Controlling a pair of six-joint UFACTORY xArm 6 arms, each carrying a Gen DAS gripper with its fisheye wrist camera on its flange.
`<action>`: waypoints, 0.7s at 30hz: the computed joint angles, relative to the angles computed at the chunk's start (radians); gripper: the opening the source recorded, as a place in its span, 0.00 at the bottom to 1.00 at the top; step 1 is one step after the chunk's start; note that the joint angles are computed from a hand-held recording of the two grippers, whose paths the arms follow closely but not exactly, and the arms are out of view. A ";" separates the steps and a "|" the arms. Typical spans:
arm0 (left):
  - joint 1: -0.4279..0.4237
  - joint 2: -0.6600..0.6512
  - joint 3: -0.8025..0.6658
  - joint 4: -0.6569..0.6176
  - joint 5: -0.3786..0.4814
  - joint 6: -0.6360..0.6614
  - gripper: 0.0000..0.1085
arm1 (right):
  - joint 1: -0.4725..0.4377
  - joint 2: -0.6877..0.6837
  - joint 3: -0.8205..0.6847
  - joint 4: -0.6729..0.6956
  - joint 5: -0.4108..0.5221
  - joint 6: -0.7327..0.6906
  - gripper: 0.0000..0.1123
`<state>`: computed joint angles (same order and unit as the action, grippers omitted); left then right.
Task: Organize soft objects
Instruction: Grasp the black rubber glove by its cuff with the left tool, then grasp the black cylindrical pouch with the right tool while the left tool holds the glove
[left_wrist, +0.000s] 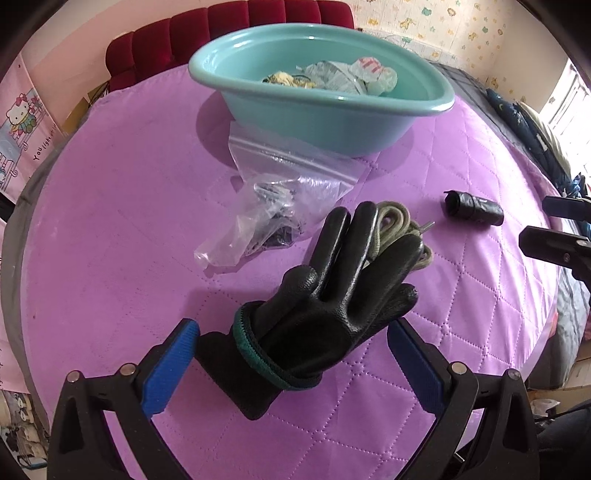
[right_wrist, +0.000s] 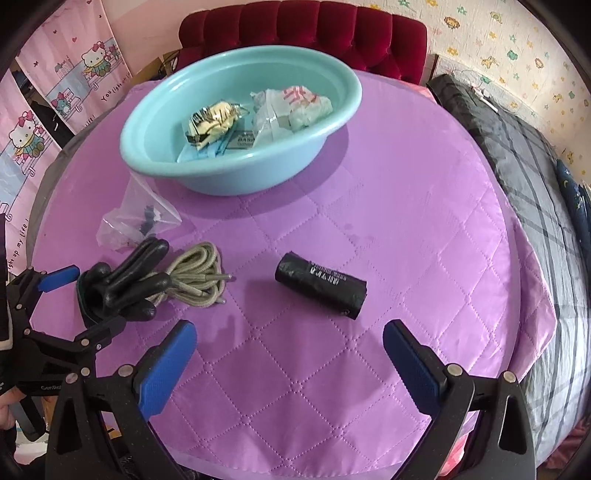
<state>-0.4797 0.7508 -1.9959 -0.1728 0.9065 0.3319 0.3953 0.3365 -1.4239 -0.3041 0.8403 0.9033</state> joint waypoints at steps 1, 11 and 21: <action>0.001 0.010 -0.016 -0.007 0.015 -0.001 0.95 | 0.000 0.002 0.000 0.006 0.000 -0.006 0.92; 0.000 0.063 -0.108 -0.027 0.087 -0.009 0.66 | -0.004 0.035 -0.020 0.057 0.003 -0.060 0.92; 0.017 -0.021 -0.009 -0.136 0.094 0.040 0.25 | -0.026 0.049 -0.023 0.090 -0.022 -0.090 0.92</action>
<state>-0.4626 0.7298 -2.0049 -0.3087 1.0010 0.3722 0.3695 0.3851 -1.4469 -0.2138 0.8181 0.8137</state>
